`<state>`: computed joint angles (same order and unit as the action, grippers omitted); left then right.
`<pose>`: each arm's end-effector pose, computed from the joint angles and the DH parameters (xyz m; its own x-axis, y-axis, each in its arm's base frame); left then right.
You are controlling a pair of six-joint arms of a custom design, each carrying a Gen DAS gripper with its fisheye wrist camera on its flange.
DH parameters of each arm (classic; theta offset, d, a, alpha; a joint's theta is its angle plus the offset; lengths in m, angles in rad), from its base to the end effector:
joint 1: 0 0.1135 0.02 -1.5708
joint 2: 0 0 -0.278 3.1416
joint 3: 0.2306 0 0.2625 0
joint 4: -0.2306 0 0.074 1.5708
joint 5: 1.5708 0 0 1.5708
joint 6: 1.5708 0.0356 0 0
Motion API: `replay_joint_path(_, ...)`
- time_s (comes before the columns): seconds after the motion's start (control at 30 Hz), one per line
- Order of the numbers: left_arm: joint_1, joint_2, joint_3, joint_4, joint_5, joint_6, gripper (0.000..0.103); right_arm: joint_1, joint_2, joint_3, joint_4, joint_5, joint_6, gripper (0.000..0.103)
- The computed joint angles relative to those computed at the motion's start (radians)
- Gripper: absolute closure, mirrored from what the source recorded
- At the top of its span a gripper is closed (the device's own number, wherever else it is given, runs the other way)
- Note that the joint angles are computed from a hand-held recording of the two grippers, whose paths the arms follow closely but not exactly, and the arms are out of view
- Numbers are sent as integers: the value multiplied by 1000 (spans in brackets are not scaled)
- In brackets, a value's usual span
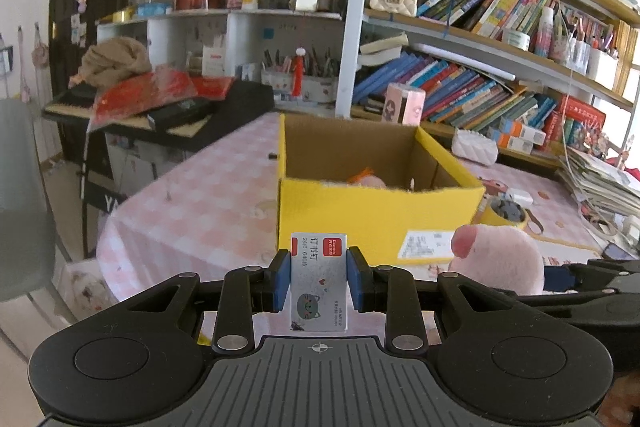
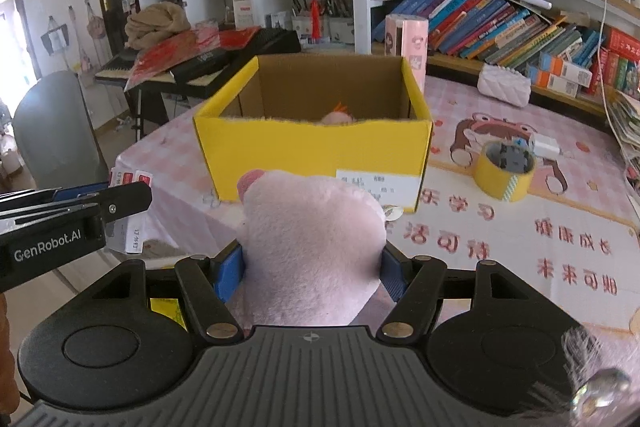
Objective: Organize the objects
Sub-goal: 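Lower pig and car into the yellow box and open both grippers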
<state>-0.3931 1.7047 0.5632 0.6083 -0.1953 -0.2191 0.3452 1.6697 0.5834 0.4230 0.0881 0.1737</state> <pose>0.2907 -0.1131 0.1263 -0.5064 -0.0208 -0.8620 0.1141 0.9893 -0.0909 0.2888 0.1005 0.1245 -0.6177 -0.0391 -0.7855 -0.1676 0.9824 0.0828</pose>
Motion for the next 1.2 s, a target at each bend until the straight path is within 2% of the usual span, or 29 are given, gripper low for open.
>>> replay_joint_path(0.27,10,62,138,-23,-42,41,75,-72,59,127,26,-63,-54,38)
replay_joint_path(0.57,20,219,373,-82,-66,52,75,-152,203,361,33,-151,-133,38)
replay_joint_path(0.9,1,411,645,-233,-104,19,75,-216,424,626,-42,-230,-286,37)
replay_joint_path(1.2,-1,524,820,-391,-136,-13,75,-234,554,764,-87,-311,-407,38)
